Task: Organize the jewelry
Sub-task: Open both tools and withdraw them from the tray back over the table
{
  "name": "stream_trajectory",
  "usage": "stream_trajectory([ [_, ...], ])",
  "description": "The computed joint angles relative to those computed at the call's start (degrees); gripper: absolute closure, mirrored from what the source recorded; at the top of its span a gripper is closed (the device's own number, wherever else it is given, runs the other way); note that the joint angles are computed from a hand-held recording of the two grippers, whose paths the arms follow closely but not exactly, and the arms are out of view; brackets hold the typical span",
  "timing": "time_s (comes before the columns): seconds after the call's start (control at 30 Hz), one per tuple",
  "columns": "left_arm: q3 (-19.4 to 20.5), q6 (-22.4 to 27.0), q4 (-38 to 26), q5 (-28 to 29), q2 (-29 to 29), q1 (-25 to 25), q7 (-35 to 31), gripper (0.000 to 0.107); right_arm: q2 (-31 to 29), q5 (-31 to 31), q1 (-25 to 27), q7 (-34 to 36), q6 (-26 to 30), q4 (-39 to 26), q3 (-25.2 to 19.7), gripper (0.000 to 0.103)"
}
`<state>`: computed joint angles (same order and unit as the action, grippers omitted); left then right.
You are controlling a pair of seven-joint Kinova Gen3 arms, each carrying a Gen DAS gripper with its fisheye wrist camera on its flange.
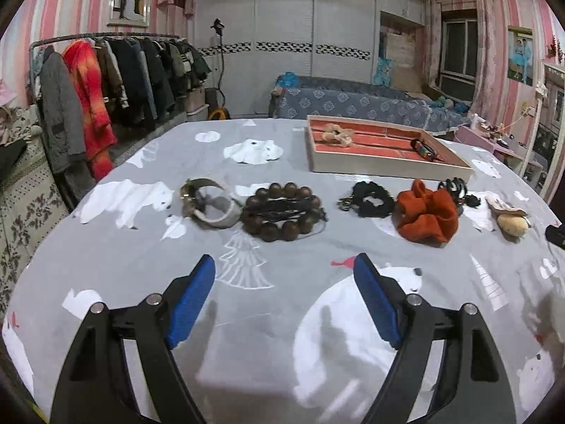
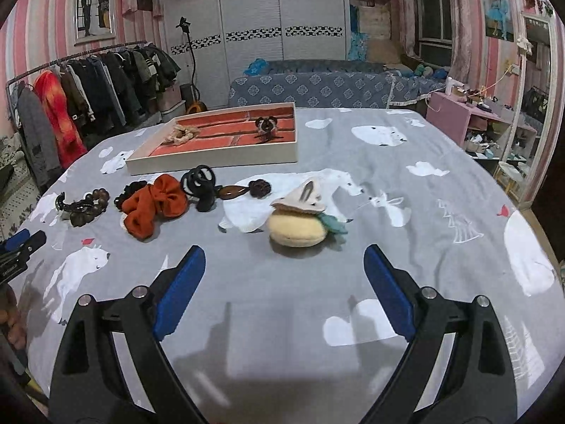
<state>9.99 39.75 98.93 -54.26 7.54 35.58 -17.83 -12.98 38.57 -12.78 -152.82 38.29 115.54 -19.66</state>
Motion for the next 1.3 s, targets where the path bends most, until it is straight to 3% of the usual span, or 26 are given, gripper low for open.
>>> stream_trajectory([
  [0.23,-0.40,-0.06,-2.13,2.50,0.99,-0.11,-3.70,0.028,0.86,1.76,-0.39,-2.22,0.29,0.30,-0.95,0.014],
  [0.77,-1.37,0.00,-3.27,5.57,1.71,-0.10,-6.33,0.028,3.28,-0.84,-1.75,0.89,-0.25,-0.52,3.39,0.013],
  [1.3,-2.28,-0.23,-2.67,2.82,1.72,0.85,-3.52,0.028,3.45,0.68,-2.17,-0.24,0.83,-0.71,3.29,0.013],
])
